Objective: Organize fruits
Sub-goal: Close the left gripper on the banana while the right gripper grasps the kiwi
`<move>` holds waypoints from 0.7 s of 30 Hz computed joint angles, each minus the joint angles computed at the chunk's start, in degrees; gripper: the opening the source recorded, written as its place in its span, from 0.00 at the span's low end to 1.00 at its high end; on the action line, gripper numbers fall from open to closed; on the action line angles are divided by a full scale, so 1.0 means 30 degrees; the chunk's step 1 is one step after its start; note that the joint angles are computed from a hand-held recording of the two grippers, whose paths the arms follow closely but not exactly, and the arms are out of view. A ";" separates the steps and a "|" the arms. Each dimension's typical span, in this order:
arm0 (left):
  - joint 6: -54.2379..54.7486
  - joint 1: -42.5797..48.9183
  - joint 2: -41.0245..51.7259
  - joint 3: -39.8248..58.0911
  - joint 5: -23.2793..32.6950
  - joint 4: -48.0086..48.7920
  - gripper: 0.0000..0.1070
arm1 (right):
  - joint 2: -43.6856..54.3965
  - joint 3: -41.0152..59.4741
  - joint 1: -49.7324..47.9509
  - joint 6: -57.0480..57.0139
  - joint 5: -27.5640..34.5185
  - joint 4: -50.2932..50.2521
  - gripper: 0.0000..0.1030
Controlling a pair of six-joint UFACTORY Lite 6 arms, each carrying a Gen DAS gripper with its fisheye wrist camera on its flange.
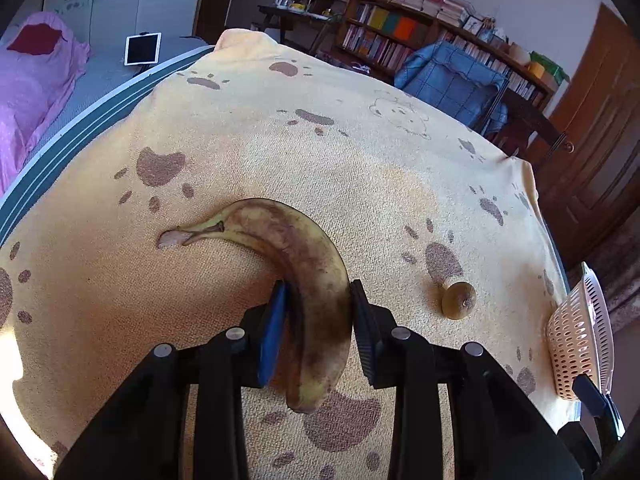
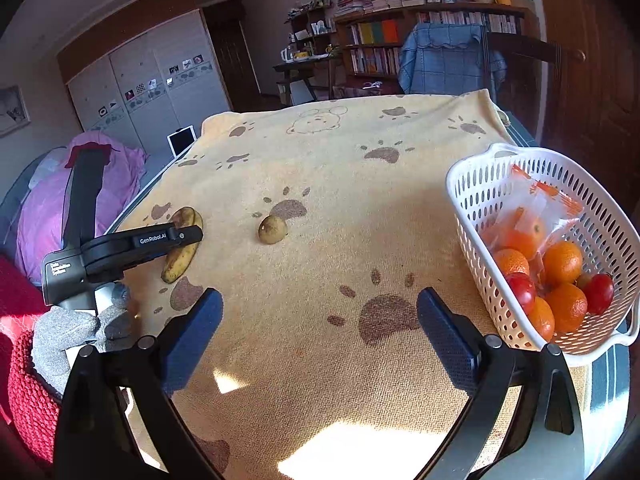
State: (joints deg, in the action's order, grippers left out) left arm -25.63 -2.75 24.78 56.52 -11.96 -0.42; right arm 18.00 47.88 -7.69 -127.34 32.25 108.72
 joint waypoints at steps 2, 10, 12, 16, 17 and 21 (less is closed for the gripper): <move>0.1320 -0.0100 -0.0487 -0.0564 -0.0435 -0.1409 0.30 | 0.0760 0.0872 0.0827 -0.0360 -0.0676 0.0428 0.96; 0.1876 -0.0001 -0.1650 -0.1786 -0.1369 -0.1874 0.26 | 0.5193 0.6163 0.3872 0.2159 -0.3162 -0.1232 0.65; 0.2664 -0.0044 -0.1842 -0.1917 -0.1469 -0.2643 0.26 | 0.5992 0.7310 0.4309 0.3281 -0.3380 -0.2105 0.60; 0.1510 0.0182 -0.1536 -0.1680 -0.1166 -0.1517 0.27 | 0.7115 0.9057 0.5103 0.4443 -0.4005 -0.2800 0.57; 0.0633 0.0306 -0.1496 -0.1668 -0.1186 -0.0644 0.27 | 0.7475 0.9641 0.5248 0.5123 -0.4138 -0.3358 0.55; 0.0014 0.0491 -0.1530 -0.1737 -0.1260 -0.0106 0.27 | 0.8663 1.1433 0.5526 0.8018 -0.4457 -0.5917 0.45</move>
